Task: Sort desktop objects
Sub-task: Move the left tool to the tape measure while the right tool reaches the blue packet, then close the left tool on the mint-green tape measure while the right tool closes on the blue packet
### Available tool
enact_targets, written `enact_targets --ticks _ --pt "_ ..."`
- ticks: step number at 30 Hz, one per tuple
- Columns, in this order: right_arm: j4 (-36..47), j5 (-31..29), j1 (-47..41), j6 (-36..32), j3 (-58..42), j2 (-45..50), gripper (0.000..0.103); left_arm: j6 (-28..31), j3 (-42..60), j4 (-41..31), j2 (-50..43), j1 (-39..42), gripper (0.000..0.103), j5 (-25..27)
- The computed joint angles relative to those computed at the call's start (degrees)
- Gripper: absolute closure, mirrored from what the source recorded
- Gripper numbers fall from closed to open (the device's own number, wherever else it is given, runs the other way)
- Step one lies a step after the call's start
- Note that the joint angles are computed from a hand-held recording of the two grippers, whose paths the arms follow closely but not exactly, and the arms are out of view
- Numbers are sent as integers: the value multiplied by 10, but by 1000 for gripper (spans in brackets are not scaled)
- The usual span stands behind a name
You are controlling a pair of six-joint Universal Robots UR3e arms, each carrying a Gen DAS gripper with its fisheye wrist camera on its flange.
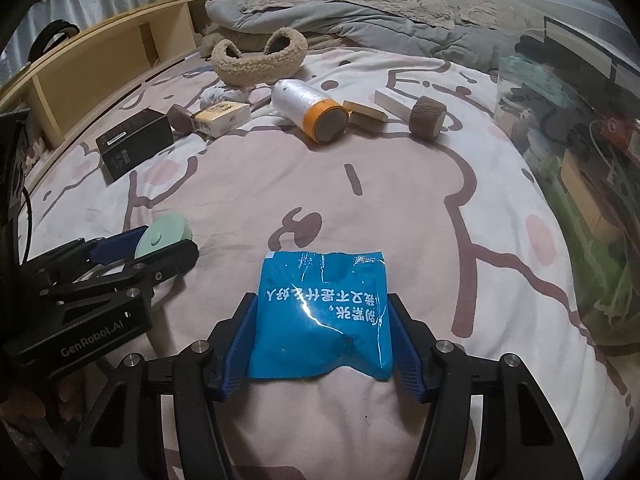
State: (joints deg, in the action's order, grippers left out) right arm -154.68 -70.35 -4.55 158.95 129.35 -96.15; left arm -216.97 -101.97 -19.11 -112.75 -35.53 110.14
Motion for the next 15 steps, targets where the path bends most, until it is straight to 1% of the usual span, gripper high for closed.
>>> enact_targets --ticks 3,11,15 --pt "0 2 -2 2 1 -1 40 -2 0 0 0 -1 53 3" --pt "2 10 -12 8 5 -5 41 -5 -1 -1 4 -4 53 9" --pt "5 11 -13 8 4 -5 41 -6 5 -17 2 -7 53 11"
